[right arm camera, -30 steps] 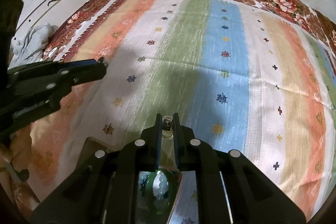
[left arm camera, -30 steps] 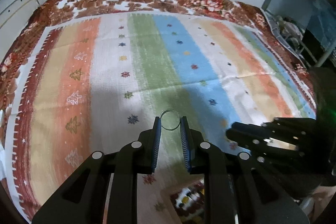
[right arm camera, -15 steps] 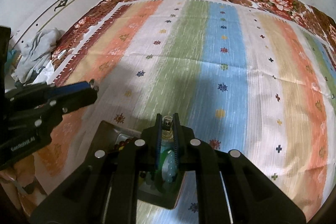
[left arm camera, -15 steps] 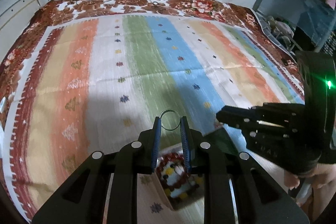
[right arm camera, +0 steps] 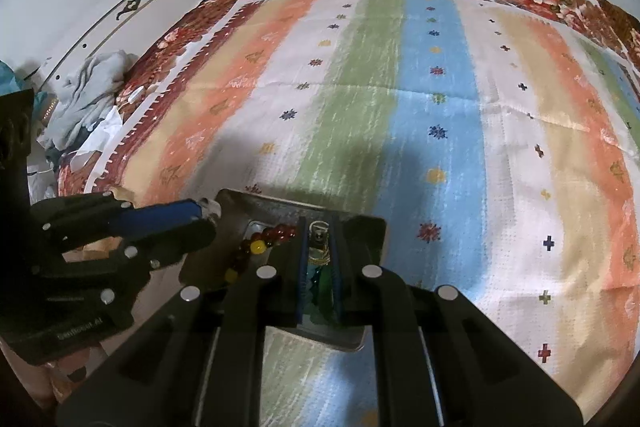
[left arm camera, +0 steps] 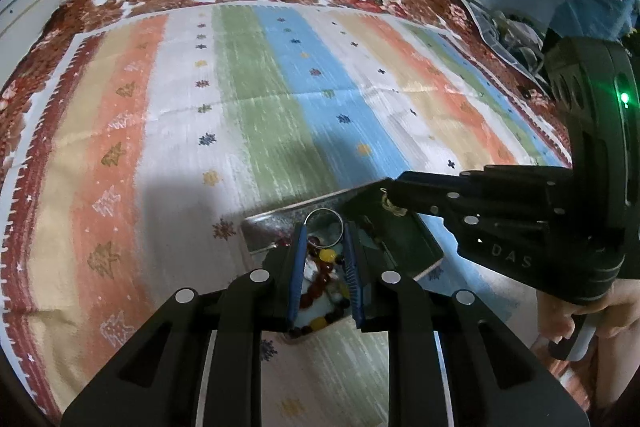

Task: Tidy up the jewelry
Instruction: 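Open left tool over the tin while right tool releases the gold charm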

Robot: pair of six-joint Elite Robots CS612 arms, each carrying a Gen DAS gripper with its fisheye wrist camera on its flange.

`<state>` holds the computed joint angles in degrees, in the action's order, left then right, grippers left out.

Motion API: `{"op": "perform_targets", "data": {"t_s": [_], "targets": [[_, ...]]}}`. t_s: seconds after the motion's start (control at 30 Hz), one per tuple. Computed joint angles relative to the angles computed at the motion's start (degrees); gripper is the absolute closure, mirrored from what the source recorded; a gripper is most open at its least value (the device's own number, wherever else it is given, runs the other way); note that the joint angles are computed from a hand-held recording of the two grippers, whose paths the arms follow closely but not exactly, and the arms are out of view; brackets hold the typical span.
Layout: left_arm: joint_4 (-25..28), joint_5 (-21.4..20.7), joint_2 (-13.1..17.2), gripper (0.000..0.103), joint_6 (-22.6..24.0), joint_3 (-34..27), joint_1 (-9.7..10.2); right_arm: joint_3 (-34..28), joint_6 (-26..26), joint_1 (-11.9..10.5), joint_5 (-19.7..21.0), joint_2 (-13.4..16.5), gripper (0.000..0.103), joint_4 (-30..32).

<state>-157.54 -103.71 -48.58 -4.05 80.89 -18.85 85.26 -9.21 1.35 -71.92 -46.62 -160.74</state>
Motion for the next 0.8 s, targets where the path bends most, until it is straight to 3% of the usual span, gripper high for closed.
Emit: {"op": "perform_targets", "data": {"t_s": [0.23, 0.27, 0.3, 0.37, 0.43, 0.5, 0.8], "targets": [[0.6, -0.3, 0.0, 0.082, 0.0, -0.2, 0.14, -0.4, 0.4, 0.0, 0.1, 0.2, 0.09, 1.1], [0.6, -0.1, 0.0, 0.071, 0.0, -0.2, 0.11, -0.4, 0.6, 0.0, 0.1, 0.2, 0.084, 1.3], [0.6, 0.0, 0.0, 0.066, 0.0, -0.1, 0.07, -0.4, 0.9, -0.1, 0.0, 0.1, 0.067, 1.1], [0.3, 0.9, -0.2, 0.055, 0.3, 0.1, -0.08, 0.1, 2.2, -0.2, -0.5, -0.1, 0.054, -0.6], [-0.1, 1.9, -0.3, 0.047, 0.1, 0.4, -0.21, 0.9, 3.4, -0.3, -2.2, -0.4, 0.049, -2.9], [-0.1, 2.0, -0.5, 0.047, -0.1, 0.7, -0.21, 1.6, 4.1, -0.4, -3.1, -0.6, 0.042, -4.1], [-2.0, 5.2, -1.4, 0.028, 0.0, 2.7, -0.75, 4.3, 6.9, -1.1, -4.4, -1.5, 0.033, -8.5]]}}
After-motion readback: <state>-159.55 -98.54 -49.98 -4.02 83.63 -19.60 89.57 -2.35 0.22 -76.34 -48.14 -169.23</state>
